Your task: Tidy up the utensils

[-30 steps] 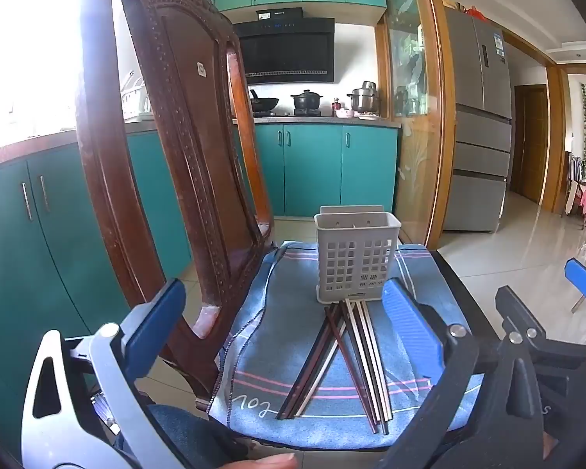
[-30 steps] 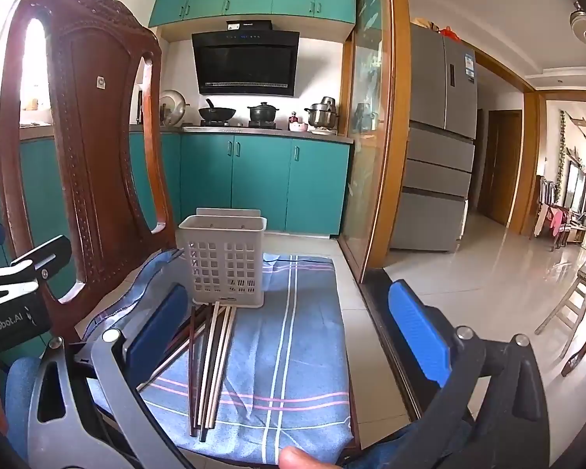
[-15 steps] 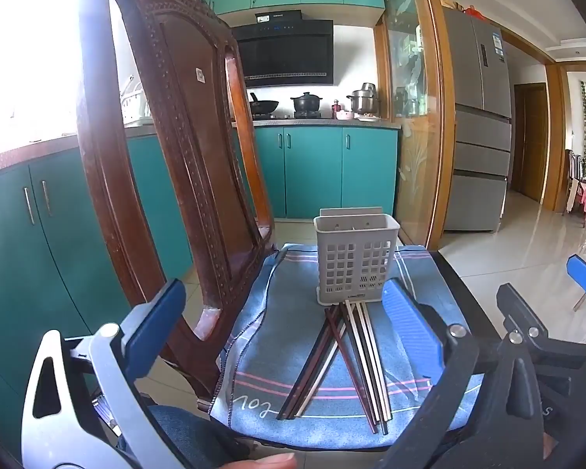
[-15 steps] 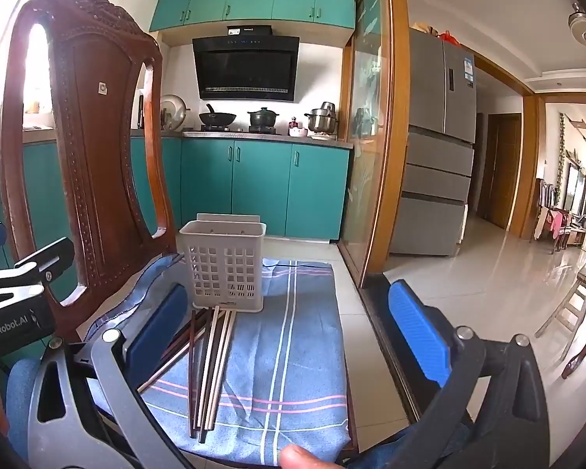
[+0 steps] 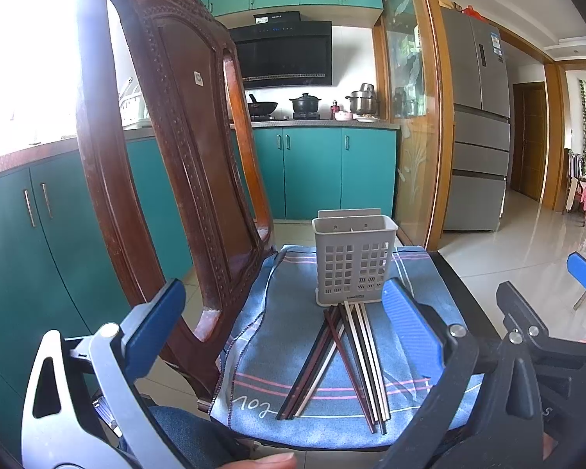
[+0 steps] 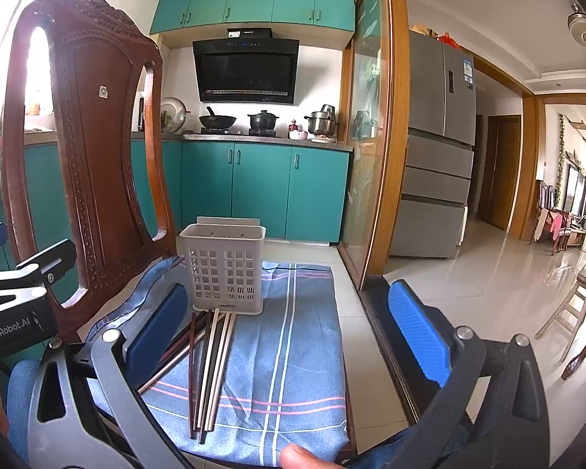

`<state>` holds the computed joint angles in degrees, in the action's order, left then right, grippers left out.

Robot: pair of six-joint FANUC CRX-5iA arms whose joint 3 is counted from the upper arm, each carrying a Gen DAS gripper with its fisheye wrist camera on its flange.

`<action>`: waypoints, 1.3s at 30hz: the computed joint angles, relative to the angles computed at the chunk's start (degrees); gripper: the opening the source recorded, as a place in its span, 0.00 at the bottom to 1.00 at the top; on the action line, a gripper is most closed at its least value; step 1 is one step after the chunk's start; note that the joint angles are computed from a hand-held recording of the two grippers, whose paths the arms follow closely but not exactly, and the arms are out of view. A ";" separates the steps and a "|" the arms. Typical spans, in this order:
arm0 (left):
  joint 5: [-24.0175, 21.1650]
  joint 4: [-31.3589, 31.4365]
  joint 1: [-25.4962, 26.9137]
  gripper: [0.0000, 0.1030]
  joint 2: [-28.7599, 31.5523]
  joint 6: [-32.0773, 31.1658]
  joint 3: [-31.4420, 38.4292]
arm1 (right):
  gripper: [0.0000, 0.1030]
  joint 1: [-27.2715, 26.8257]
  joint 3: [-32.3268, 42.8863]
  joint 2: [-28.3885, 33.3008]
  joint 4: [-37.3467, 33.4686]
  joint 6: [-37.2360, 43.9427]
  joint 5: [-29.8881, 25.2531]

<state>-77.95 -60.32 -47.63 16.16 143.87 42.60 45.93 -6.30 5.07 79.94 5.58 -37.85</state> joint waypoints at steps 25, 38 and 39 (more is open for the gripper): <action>-0.62 -0.55 -0.65 0.97 0.67 0.16 0.68 | 0.97 0.16 0.15 -0.24 0.07 0.28 -0.22; -0.65 -0.57 -0.63 0.97 0.62 0.23 0.61 | 0.97 0.18 -0.29 -0.55 0.94 -0.05 -0.25; -0.70 -0.54 -0.60 0.97 0.59 0.26 0.59 | 0.97 0.20 -0.38 -0.56 1.03 -0.21 -0.25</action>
